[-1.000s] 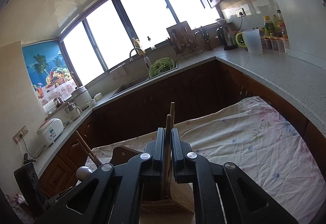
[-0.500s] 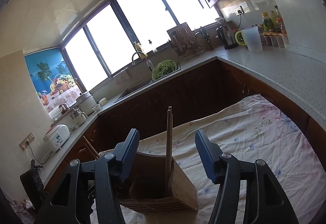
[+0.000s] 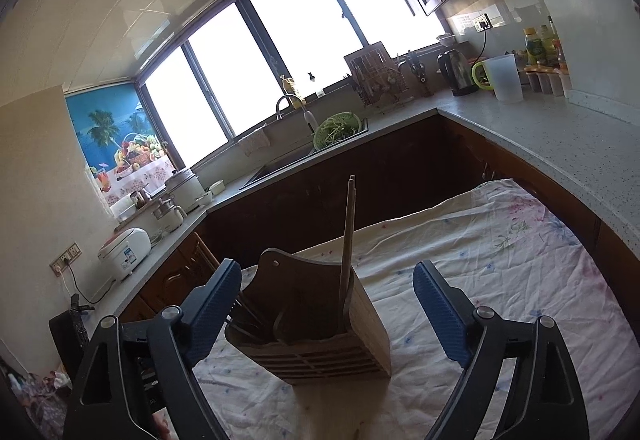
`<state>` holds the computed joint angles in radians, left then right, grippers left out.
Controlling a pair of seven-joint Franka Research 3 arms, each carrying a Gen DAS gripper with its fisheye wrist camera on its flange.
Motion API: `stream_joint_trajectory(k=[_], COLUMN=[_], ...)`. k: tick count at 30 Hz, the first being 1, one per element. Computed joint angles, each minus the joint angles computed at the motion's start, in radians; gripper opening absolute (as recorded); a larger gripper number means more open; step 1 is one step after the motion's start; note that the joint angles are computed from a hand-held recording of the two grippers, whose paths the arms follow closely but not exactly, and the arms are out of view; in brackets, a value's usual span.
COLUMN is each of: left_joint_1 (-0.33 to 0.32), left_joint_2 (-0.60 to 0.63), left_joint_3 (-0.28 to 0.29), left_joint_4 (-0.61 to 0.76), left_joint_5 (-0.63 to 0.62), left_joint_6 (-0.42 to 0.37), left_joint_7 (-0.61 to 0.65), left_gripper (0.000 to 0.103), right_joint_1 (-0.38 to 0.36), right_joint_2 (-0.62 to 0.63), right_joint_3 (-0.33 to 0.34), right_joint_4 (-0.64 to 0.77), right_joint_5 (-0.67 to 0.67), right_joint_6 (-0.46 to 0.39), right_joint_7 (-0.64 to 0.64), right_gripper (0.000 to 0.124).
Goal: Organize utensils
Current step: 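Withdraw both tools from the holder back over the cloth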
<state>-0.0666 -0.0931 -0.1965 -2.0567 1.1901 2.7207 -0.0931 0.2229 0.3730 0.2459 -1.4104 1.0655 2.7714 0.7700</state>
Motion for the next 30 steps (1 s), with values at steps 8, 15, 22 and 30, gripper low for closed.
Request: stream_joint_trajectory(k=[8, 15, 22, 30], left_joint_1=[-0.008, -0.023, -0.036, -0.079], left_joint_2=[-0.133, -0.267, -0.409, -0.516], left_joint_3=[-0.044, -0.107, -0.185, -0.248], left_joint_4=[-0.145, -0.290, -0.394, -0.477], left_joint_5=[-0.012, -0.078, -0.127, -0.190], left_joint_6=[-0.014, -0.046, -0.102, -0.169], left_joint_7=[-0.060, -0.080, -0.121, -0.136], left_gripper=[0.098, 0.098, 0.099, 0.101], right_joint_1=[-0.020, 0.039, 0.111, 0.160], right_joint_2=[-0.186, -0.352, -0.497, -0.612], right_joint_3=[-0.008, -0.084, -0.151, -0.166], right_joint_4=[-0.268, -0.502, -0.688, -0.826], right_joint_5=[0.237, 0.392, 0.481, 0.567], right_joint_6=[-0.015, -0.025, -0.008, 0.045], right_joint_7=[-0.253, -0.429, -0.548, -0.711], right_gripper=[0.095, 0.096, 0.100, 0.101])
